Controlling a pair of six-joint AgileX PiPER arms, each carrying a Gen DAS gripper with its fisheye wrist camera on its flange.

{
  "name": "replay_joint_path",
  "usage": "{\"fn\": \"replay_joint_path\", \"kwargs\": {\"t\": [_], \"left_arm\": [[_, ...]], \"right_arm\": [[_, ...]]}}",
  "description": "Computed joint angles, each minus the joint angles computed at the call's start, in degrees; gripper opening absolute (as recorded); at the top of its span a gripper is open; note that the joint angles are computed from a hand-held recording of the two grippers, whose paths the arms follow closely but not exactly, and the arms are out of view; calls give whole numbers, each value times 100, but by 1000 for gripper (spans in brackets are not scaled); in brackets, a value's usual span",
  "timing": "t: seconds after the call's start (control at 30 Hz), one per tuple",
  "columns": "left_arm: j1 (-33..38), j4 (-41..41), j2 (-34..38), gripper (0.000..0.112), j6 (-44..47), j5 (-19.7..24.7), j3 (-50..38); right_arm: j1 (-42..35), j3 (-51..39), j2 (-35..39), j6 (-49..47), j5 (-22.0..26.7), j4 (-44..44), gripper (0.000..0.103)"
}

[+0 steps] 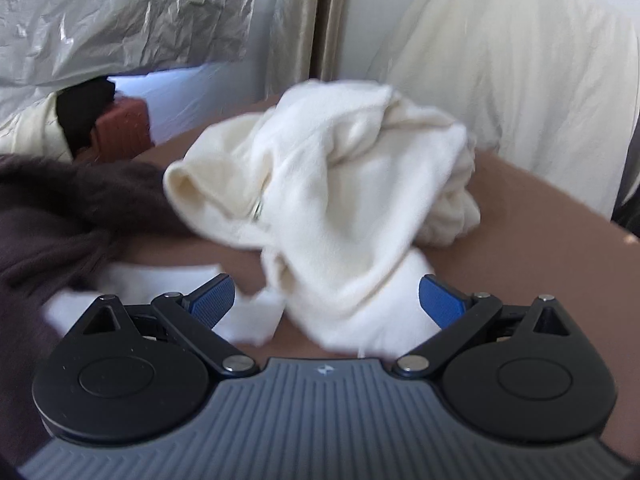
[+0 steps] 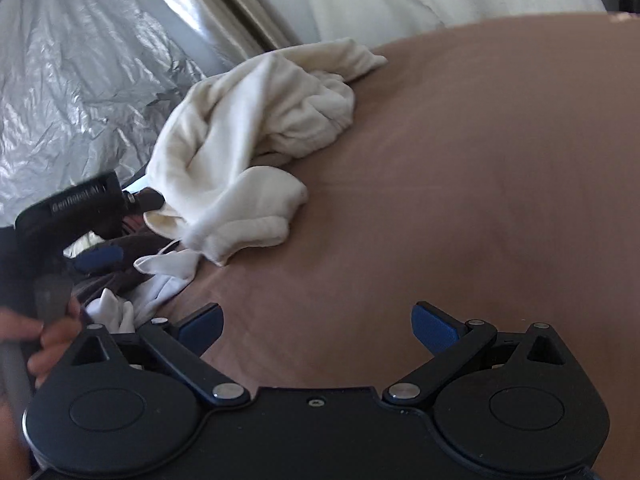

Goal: Fold clothes
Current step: 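Reach both grippers into the cream fleece and close on its fabric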

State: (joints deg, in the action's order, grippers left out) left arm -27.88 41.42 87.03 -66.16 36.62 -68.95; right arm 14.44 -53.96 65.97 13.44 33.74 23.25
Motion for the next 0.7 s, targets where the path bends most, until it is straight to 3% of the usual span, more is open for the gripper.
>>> {"fn": "replay_joint_path", "kwargs": {"t": [0.17,0.3,0.37,0.47,0.6,0.7], "left_arm": [[395,-62,586,100,-82,-797,-231],[675,-776,1041,100,790,-756,-785],[887,-1191,1009,100,956,-937,-738],[1295,-2443,997,100,1705,-1350,-603],[1415,-2237,1177,100,1134,-1416,-580],[1619,-2955,1212,100,1317,-1935,-325]], "right_arm": [[-684,-541,593,-1058,6,1116,103],[-1286,-1461,1417,-2522,520,2713,102],[-1457,-2077,1980,-2784,903,3072,102],[-1452,-3282,2903,-2189,1290,2604,102],[-1311,-4869,3998,-1018,1566,1672,99],[-1282,-5982,4774,-374,1789,1241,98]]}}
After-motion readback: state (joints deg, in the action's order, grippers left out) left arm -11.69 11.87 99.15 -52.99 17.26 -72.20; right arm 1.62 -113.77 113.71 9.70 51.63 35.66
